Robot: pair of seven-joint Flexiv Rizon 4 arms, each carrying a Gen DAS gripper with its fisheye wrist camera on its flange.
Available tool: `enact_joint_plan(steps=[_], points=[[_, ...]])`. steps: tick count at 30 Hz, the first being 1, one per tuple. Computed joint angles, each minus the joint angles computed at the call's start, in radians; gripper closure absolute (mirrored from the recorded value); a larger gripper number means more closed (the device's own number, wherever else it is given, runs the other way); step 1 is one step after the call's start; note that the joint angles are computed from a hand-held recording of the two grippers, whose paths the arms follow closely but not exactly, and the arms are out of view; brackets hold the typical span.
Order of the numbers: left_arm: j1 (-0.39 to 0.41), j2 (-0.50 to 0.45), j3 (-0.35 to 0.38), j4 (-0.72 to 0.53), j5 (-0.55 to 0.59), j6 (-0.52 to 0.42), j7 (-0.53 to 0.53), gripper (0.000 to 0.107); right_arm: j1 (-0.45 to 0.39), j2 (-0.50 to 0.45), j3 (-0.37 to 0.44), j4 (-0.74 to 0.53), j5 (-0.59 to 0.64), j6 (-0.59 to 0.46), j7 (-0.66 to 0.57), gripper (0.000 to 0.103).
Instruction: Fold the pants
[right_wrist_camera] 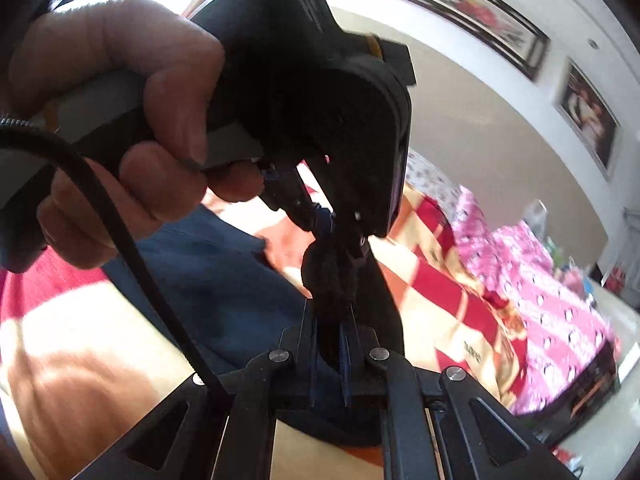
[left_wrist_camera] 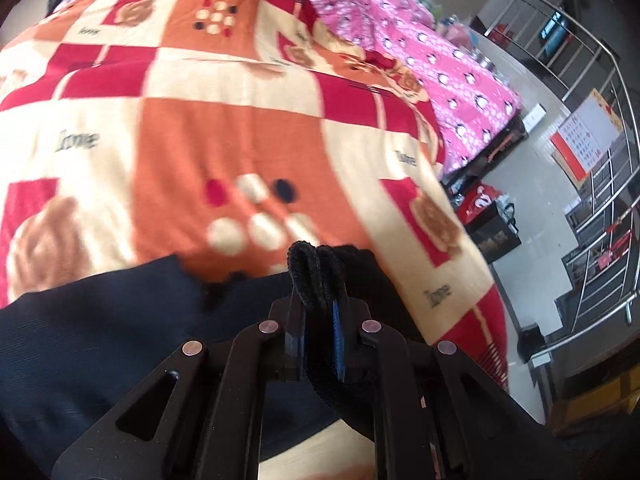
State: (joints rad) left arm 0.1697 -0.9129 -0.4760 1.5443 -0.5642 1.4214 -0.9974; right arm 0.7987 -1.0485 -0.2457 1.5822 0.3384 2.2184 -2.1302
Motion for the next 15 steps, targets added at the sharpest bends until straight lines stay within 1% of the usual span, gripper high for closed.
enact_joint_plan(steps=[5, 7, 9, 12, 13, 14, 15], points=[[0.109, 0.004, -0.066, 0.082, -0.014, 0.044, 0.042, 0.098, 0.114, -0.017, -0.073, -0.033, 0.063, -0.078, -0.023, 0.095], [0.140, -0.003, -0.085, 0.096, -0.013, 0.053, 0.048, 0.098, 0.146, -0.020, -0.096, -0.048, 0.067, -0.129, -0.006, 0.095], [0.175, -0.014, -0.112, 0.110, -0.011, 0.060, 0.057, 0.098, 0.181, -0.032, -0.131, -0.053, 0.072, -0.151, 0.019, 0.095], [0.189, -0.024, -0.107, 0.111, 0.003, 0.057, 0.057, 0.096, 0.225, -0.045, -0.176, -0.052, 0.071, -0.189, 0.058, 0.095], [0.172, -0.022, -0.079, 0.107, 0.006, 0.059, 0.037, 0.089, 0.232, -0.050, -0.182, -0.052, 0.064, -0.196, 0.072, 0.095], [0.139, -0.015, -0.027, 0.098, 0.008, 0.056, 0.005, 0.083, 0.213, -0.047, -0.168, -0.053, 0.034, -0.210, 0.084, 0.095], [0.127, -0.013, 0.000, 0.094, 0.029, 0.052, -0.029, 0.079, 0.195, -0.034, -0.146, -0.047, -0.001, -0.238, 0.097, 0.093]])
